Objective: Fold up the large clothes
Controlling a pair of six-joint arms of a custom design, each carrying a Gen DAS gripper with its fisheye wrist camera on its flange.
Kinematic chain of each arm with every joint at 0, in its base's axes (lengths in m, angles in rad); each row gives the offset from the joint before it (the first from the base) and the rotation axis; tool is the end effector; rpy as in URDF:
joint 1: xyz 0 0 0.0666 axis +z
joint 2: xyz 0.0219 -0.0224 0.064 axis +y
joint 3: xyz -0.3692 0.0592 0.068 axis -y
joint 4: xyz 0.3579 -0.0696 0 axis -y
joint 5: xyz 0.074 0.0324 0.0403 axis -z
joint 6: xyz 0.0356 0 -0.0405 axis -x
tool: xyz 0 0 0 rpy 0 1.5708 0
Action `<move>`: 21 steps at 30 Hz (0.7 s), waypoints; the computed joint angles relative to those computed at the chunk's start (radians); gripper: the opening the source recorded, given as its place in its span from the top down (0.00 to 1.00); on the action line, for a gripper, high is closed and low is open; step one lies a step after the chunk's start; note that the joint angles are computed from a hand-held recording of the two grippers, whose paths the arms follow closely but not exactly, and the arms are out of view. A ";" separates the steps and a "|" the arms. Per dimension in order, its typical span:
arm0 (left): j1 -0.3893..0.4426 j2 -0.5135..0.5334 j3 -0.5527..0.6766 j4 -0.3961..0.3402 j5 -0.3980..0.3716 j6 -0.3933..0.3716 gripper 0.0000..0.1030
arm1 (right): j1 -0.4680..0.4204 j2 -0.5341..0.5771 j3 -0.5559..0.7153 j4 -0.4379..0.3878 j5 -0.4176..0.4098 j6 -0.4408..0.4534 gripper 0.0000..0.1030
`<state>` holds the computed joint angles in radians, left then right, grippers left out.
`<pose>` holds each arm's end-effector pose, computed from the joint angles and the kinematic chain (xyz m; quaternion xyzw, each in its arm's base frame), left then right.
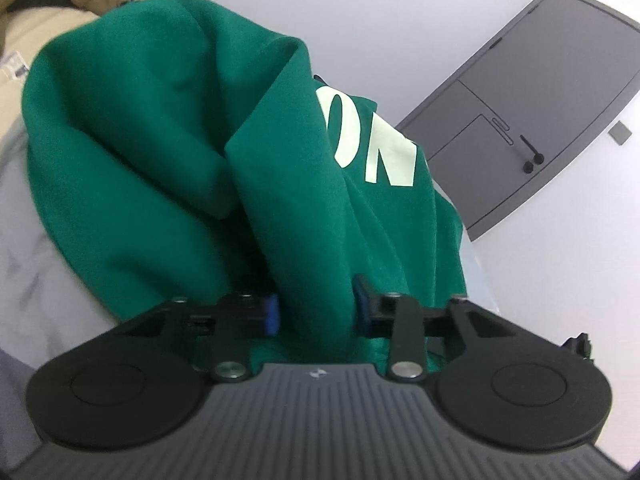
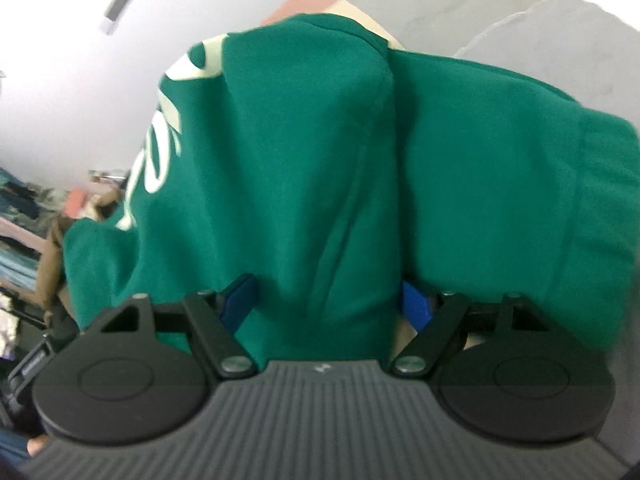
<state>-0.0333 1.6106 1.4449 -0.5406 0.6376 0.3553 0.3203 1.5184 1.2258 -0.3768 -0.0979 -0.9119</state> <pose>0.5344 -0.0394 0.3710 -0.0086 0.8722 -0.3561 0.3354 0.4725 0.1600 0.3316 0.2417 0.8662 0.2874 0.3296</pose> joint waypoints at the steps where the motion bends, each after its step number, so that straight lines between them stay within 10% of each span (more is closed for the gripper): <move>1: 0.000 0.007 0.008 -0.005 0.008 -0.003 0.72 | -0.005 0.002 -0.011 0.035 -0.008 0.019 0.25; 7: 0.013 0.009 0.016 0.034 0.095 0.024 0.90 | -0.026 0.010 -0.020 0.121 -0.032 0.087 0.81; 21: 0.089 -0.236 -0.146 0.066 0.328 0.020 0.93 | -0.011 -0.262 -0.197 0.364 -0.151 0.214 0.91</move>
